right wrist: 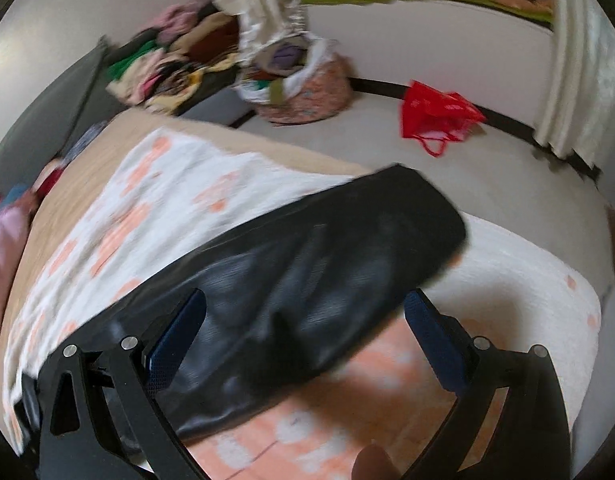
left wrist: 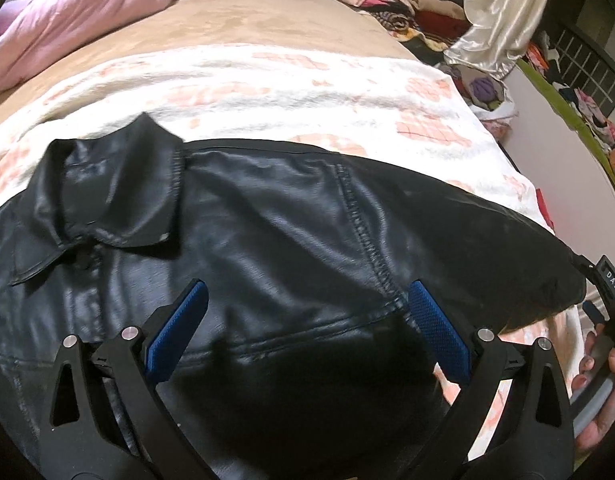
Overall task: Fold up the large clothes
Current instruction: 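Grasp the jacket sleeve cuff with the right tool and lift it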
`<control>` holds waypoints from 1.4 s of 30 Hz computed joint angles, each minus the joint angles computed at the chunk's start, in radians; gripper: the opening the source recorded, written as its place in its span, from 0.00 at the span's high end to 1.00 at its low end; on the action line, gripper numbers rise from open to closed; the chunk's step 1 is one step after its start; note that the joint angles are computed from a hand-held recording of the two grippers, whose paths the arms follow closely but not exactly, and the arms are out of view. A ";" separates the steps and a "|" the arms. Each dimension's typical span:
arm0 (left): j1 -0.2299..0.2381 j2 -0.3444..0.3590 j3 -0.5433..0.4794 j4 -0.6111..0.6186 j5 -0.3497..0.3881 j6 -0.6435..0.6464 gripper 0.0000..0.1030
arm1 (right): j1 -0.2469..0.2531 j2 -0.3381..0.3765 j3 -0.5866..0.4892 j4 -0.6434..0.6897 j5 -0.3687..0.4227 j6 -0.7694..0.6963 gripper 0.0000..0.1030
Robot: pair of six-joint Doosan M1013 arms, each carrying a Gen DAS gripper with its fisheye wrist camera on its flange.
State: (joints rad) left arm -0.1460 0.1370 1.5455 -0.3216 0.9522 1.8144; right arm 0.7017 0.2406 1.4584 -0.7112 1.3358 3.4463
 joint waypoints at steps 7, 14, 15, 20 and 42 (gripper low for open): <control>0.001 0.024 -0.012 -0.052 0.025 0.027 0.09 | -0.039 -0.043 0.100 0.052 -0.113 0.161 0.04; 0.025 0.008 -0.001 -0.075 0.044 0.074 0.09 | -0.051 -0.080 0.198 -0.093 -0.278 0.397 0.32; 0.029 0.004 -0.001 -0.074 0.046 0.080 0.09 | -0.047 -0.085 0.211 -0.140 -0.303 0.437 0.58; 0.057 -0.006 -0.005 -0.104 0.071 0.103 0.09 | -0.025 -0.114 0.252 -0.354 -0.411 0.546 0.87; 0.280 -0.061 -0.021 -0.253 0.124 0.140 0.09 | 0.118 0.047 -0.150 -0.590 -0.723 -0.037 0.94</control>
State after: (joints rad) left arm 0.1336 0.0760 1.5246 -0.5743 1.0763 1.9547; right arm 0.8194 0.2877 1.3087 -1.3008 0.6126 3.4088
